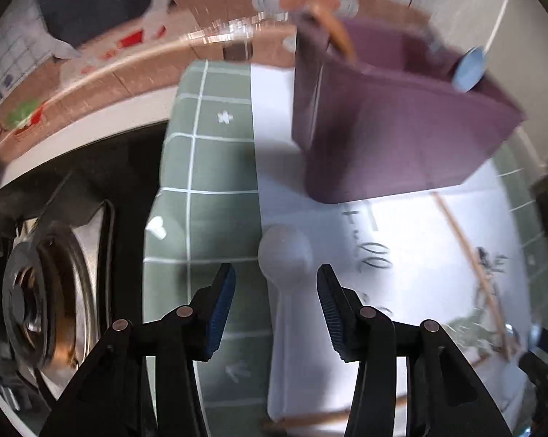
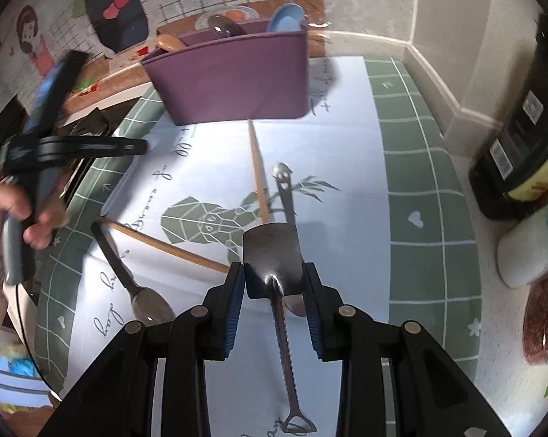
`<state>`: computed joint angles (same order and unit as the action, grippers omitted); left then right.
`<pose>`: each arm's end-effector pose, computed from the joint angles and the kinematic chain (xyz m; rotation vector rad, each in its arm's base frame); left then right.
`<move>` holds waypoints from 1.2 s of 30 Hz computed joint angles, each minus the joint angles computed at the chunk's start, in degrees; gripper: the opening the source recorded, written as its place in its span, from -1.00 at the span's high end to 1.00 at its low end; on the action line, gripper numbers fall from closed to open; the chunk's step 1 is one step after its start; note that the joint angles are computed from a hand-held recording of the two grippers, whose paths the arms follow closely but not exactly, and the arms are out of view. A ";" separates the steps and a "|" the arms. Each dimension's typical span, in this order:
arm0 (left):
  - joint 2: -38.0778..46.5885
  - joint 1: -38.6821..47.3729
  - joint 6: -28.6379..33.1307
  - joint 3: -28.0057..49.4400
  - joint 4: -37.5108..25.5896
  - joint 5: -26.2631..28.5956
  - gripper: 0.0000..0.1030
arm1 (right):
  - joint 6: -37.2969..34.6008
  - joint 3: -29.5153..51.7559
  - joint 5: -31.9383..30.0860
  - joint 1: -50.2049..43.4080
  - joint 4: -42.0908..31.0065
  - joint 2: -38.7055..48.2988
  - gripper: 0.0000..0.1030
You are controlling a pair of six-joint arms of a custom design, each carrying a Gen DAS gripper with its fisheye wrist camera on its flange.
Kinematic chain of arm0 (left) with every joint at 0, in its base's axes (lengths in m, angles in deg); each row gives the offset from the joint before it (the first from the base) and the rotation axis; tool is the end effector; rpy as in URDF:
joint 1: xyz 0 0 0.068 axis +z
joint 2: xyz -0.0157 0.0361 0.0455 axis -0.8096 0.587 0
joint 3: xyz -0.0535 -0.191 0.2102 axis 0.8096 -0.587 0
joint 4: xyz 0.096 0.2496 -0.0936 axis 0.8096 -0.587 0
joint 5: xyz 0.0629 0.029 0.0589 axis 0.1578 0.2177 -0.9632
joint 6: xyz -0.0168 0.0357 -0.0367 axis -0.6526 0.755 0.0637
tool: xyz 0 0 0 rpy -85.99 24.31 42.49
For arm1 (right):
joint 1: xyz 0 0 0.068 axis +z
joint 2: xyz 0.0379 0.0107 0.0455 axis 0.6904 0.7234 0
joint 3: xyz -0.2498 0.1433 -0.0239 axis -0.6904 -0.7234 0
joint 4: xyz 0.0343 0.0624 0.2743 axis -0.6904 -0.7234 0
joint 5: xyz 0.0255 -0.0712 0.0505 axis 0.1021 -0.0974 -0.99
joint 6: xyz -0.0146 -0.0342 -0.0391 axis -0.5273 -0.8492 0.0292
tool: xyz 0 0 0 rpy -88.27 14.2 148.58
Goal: Organize utensils
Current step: 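Grasp the white plastic spoon with the left tool while the right tool holds the spatula, then lift the white spoon with the left tool while the right tool raises the spatula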
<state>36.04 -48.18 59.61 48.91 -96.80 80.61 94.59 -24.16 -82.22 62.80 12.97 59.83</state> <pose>0.3051 0.0287 0.2575 0.0986 2.7552 -0.0340 0.1687 0.0614 0.2926 -0.2177 2.6827 0.2621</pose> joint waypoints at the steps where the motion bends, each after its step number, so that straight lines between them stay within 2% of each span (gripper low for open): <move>1: 1.33 -0.23 -0.28 0.38 0.13 -0.41 0.07 | 0.09 0.28 0.17 0.59 0.15 0.03 0.43; 6: 2.54 -3.77 -3.93 -0.13 3.92 -3.80 0.08 | -0.79 1.31 -3.74 -0.35 1.59 -0.25 0.43; 7: 1.73 -4.32 -4.17 -1.17 4.98 -3.86 0.23 | -0.68 1.65 -4.63 -0.84 1.95 -0.13 0.43; 8: 0.97 -4.35 -3.92 -2.08 5.84 -3.15 0.33 | -0.31 1.96 -4.89 -0.93 2.13 -0.13 0.43; 10: -0.77 -4.72 -4.43 -3.97 7.10 -2.88 0.33 | 0.38 2.75 -4.89 -1.08 2.75 -0.01 0.43; 14: -8.44 -1.91 -4.29 -9.46 7.77 2.60 0.34 | 0.62 4.10 -1.99 0.39 3.12 0.35 0.43; 19: -23.17 2.77 -6.39 -12.96 3.65 9.10 0.34 | 0.08 5.28 0.43 2.14 2.98 -0.05 0.43; 22: -30.41 3.54 -7.41 -12.83 0.27 10.96 0.34 | 0.21 5.90 1.16 3.38 2.87 -0.18 0.43; 28: -36.09 8.65 -4.59 -10.18 -5.21 17.58 0.34 | 1.10 7.29 3.30 6.60 2.15 -0.40 0.44; 33: -37.44 9.83 -3.20 -7.96 -7.62 19.10 0.34 | 1.61 8.74 4.99 8.72 1.64 -0.53 0.44; 34: -37.82 9.80 -3.25 -7.65 -7.74 19.01 0.34 | 1.68 8.94 5.35 9.08 1.62 -0.56 0.47; 35: -38.21 9.84 -3.56 -7.25 -7.84 19.18 0.34 | 1.80 9.19 5.68 9.41 1.57 -0.59 0.71; 36: -38.29 10.22 -3.78 -6.28 -8.20 20.02 0.34 | 1.73 9.66 5.69 9.47 1.50 -0.47 0.79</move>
